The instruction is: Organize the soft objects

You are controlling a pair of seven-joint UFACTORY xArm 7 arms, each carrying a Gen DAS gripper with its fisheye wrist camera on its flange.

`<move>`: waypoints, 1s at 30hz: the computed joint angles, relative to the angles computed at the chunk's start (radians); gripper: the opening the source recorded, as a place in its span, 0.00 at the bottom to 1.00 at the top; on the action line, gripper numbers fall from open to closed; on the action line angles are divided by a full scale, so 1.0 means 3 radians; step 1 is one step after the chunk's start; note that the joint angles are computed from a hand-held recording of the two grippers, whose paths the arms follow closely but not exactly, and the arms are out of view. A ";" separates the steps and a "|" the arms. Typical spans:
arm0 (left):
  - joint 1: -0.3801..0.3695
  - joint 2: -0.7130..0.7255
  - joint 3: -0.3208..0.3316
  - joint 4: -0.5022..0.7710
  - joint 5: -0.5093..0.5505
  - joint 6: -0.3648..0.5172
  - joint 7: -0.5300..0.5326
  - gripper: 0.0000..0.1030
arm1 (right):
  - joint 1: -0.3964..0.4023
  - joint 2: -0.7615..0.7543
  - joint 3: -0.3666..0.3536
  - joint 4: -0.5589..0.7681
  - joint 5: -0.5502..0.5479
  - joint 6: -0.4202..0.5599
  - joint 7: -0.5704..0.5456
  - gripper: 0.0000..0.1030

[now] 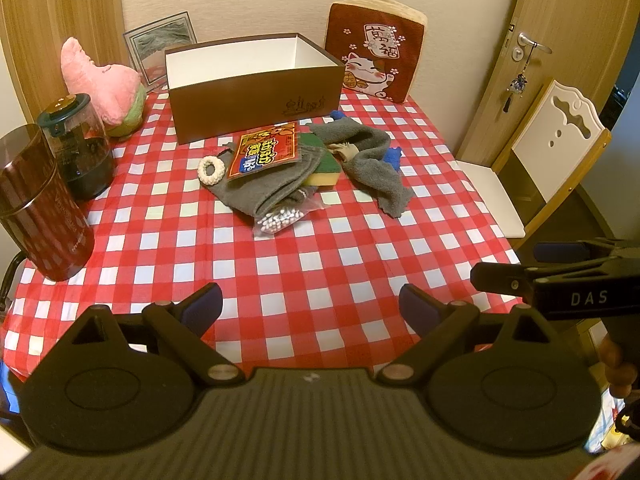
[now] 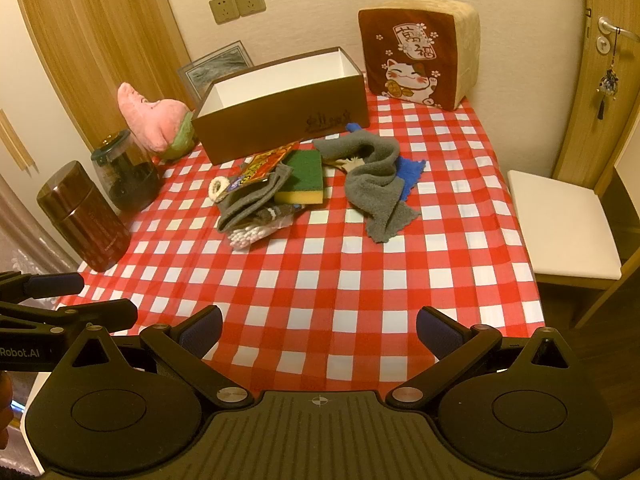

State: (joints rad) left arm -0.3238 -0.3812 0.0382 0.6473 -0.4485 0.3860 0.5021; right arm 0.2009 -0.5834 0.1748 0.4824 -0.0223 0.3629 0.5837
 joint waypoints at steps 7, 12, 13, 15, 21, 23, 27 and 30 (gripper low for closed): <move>0.0004 -0.0004 -0.0004 -0.0002 0.0003 0.0003 -0.0004 0.92 | -0.0003 0.0036 0.0008 0.0016 -0.0007 -0.0018 0.0013 1.00; 0.0006 -0.0001 -0.0006 -0.0001 0.0005 0.0003 -0.0003 0.92 | -0.0007 0.0058 0.0010 0.0019 -0.0016 -0.0037 0.0023 1.00; 0.0009 0.0001 -0.0008 0.0001 0.0008 0.0005 -0.0007 0.92 | -0.0007 0.0064 0.0011 0.0020 -0.0018 -0.0041 0.0025 1.00; 0.0009 -0.0003 -0.0010 -0.0003 0.0010 0.0000 -0.0009 0.92 | -0.0009 0.0095 0.0001 0.0016 -0.0019 -0.0076 0.0019 1.00; 0.0020 0.0165 0.0058 0.0083 -0.0066 -0.0064 0.0130 0.92 | 0.0026 0.0184 -0.0050 0.0030 0.0040 -0.0182 -0.0017 1.00; 0.0067 0.0228 0.0028 0.0122 -0.0042 -0.0098 0.0116 0.92 | 0.0045 0.0237 -0.0053 0.0044 0.0068 -0.0238 -0.0017 1.00; 0.0128 0.0335 -0.0004 0.0213 -0.0015 -0.0137 0.0104 0.92 | 0.0090 0.0488 -0.0132 0.0097 0.0137 -0.0469 -0.0102 1.00; 0.0168 0.0438 -0.0016 0.0311 -0.0015 -0.0139 0.0116 0.91 | 0.0205 0.0595 -0.0267 0.0135 0.0274 -0.0604 -0.0242 1.00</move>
